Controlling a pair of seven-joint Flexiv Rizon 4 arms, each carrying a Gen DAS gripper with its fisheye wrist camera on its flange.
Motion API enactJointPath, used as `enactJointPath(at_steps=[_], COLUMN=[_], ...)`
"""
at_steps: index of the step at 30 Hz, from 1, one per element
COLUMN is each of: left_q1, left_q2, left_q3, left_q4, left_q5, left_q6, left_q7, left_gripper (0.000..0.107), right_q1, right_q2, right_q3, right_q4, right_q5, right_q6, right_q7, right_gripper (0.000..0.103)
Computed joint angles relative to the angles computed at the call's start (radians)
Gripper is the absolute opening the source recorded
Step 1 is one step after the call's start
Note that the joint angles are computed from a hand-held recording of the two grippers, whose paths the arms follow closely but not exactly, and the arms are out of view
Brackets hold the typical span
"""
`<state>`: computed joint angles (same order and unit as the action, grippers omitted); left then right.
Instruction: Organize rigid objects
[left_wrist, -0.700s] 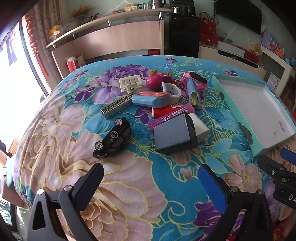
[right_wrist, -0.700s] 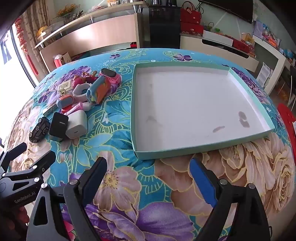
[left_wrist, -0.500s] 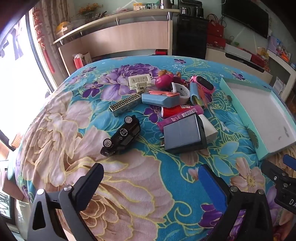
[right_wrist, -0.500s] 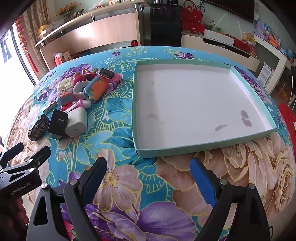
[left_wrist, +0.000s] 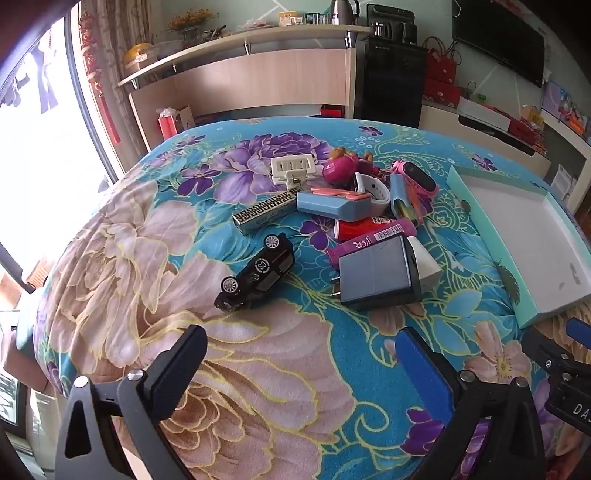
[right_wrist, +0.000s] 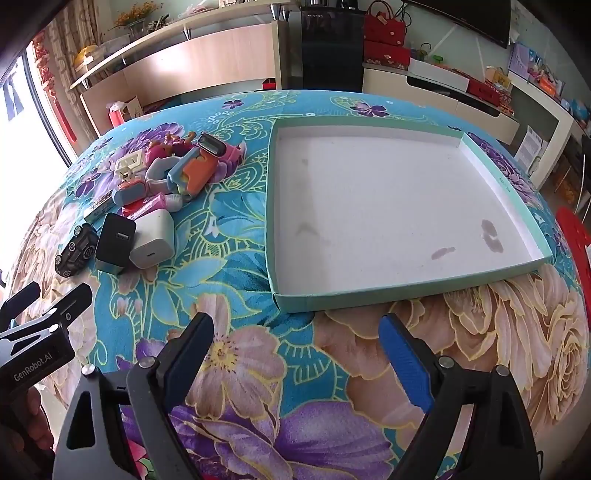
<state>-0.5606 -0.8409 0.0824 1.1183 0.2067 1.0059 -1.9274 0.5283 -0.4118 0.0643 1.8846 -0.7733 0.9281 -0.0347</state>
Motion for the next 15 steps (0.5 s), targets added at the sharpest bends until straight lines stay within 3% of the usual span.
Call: enactJointPath(at_steps=[15], left_q1=[-0.036], left_q2=[0.001], left_q3=[0.038], left_q4=[-0.016], left_q5=[0.069], left_q6=[0.002], left_q7=[-0.037], left_gripper=[0.103], right_q1=[-0.013], right_q2=[0.012], right_q3=[-0.009], right_q4=[0.032], right_q5=[-0.02], right_q6=[0.074], right_q7=[0.038], right_gripper=[0.091])
